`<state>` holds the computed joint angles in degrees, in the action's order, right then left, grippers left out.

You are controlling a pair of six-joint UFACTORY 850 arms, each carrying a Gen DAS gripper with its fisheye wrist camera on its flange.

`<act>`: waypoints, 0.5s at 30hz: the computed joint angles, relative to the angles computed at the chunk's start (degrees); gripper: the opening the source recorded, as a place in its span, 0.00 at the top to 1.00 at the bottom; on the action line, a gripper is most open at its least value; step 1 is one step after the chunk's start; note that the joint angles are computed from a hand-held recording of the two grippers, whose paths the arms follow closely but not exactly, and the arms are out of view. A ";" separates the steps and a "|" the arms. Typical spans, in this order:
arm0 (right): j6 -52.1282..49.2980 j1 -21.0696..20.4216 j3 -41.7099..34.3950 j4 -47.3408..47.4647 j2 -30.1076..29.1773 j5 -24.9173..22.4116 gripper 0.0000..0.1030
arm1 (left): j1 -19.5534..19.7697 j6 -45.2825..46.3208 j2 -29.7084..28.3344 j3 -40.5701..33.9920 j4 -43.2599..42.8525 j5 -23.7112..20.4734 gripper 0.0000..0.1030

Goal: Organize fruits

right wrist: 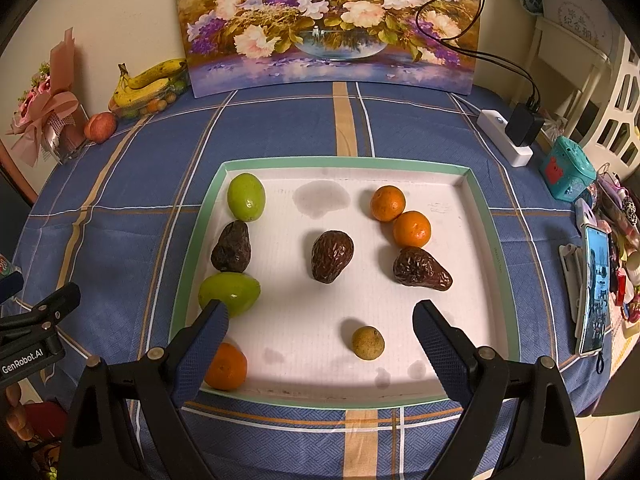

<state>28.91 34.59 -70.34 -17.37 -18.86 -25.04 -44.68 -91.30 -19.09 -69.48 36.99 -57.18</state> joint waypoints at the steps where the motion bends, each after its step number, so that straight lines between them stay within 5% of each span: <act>1: -0.06 -0.01 -0.05 0.03 -0.08 0.02 0.09 | 0.06 -0.01 0.01 0.02 -0.11 -0.01 0.00; 15: -0.27 -0.05 0.30 0.13 0.08 0.14 0.09 | 0.24 -0.28 0.18 0.37 -0.94 0.23 0.00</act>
